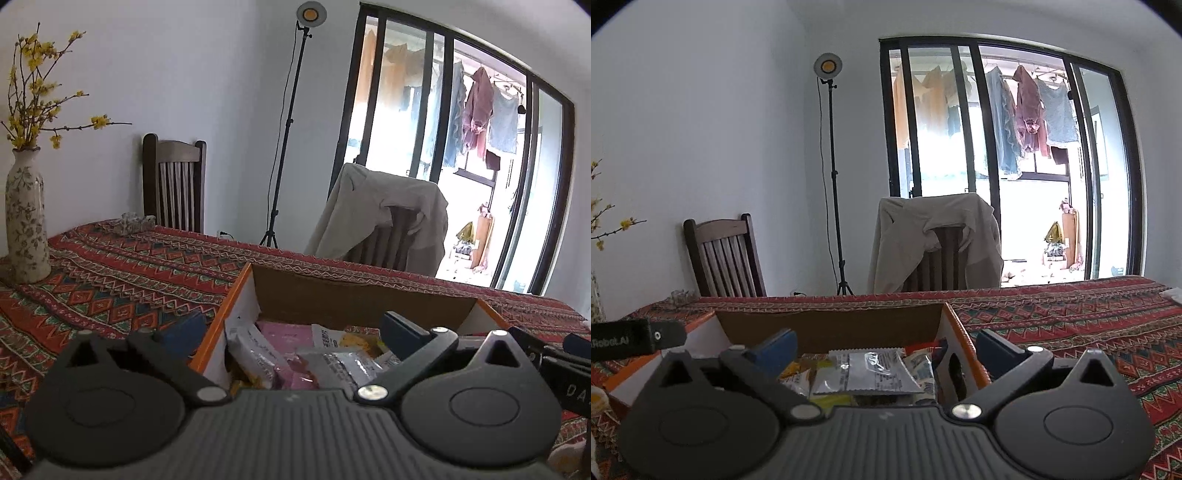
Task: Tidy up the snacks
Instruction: 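Lower both packets into the box and open both tools, then withdraw both tools from the box toward the remaining packets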
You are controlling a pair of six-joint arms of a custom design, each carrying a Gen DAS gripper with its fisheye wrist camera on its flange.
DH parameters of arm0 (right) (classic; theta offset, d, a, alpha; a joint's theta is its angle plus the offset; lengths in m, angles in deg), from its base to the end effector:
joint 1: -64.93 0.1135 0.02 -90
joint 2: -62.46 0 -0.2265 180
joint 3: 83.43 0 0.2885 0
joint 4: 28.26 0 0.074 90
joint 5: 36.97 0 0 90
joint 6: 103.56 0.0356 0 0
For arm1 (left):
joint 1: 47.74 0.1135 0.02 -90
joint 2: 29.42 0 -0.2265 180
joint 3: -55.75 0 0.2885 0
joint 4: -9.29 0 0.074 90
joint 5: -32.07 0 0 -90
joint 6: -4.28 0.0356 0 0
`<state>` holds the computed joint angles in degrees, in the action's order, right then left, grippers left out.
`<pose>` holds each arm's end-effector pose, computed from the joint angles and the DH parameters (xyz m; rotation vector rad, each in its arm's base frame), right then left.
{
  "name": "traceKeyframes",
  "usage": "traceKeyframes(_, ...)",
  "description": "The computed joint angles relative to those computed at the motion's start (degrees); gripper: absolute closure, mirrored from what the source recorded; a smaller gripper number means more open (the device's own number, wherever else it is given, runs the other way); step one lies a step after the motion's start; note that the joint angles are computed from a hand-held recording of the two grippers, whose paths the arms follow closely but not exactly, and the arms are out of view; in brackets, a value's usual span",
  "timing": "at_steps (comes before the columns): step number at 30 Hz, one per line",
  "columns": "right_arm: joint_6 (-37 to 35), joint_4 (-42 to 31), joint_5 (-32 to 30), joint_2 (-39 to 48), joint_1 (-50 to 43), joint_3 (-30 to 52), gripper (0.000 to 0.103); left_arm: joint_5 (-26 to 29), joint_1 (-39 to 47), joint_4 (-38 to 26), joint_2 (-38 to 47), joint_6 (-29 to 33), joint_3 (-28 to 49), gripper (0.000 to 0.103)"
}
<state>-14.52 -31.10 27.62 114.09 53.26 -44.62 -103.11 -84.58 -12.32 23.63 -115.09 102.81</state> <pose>0.2606 -0.0382 0.1984 -0.1382 1.8191 0.2530 0.2221 -0.1348 0.2185 -0.3439 1.8723 0.0327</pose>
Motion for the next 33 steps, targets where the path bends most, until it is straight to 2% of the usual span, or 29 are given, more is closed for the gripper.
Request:
traceKeyframes(5,-1.3,-4.2,0.9,-5.7,-0.4,-0.1,0.0,-3.1,-3.3,-6.1,-4.3,-1.9,1.7,0.0)
traceKeyframes(9,-2.4,-10.0,0.4,-9.4,-2.0,0.8,0.0,-2.4,-5.2,-12.0,-8.1,-4.2,1.6,0.0)
traceKeyframes(14,-3.3,-17.1,-4.4,-13.3,-7.1,1.1,0.0,-4.8,-8.8,-17.9,-14.4,-6.9,-1.2,0.0)
traceKeyframes(19,-5.2,-21.8,-9.6,-19.5,-12.4,-3.1,0.0,-7.5,-14.5,-24.9,-20.2,-11.0,-5.0,0.0)
traceKeyframes(25,-10.3,-29.3,-16.2,-27.6,-18.5,-8.6,0.0,-11.1,-23.1,-39.5,-26.8,-23.9,-9.4,0.0)
traceKeyframes(29,-15.4,-37.8,-20.8,-35.0,-22.8,-10.6,0.0,-14.3,-29.3,-51.2,-30.1,-34.6,-9.7,0.0)
traceKeyframes(33,-21.5,-47.6,-24.9,-40.2,-27.7,-10.9,0.0,-16.8,-36.1,-60.2,-30.8,-44.4,-10.0,0.0)
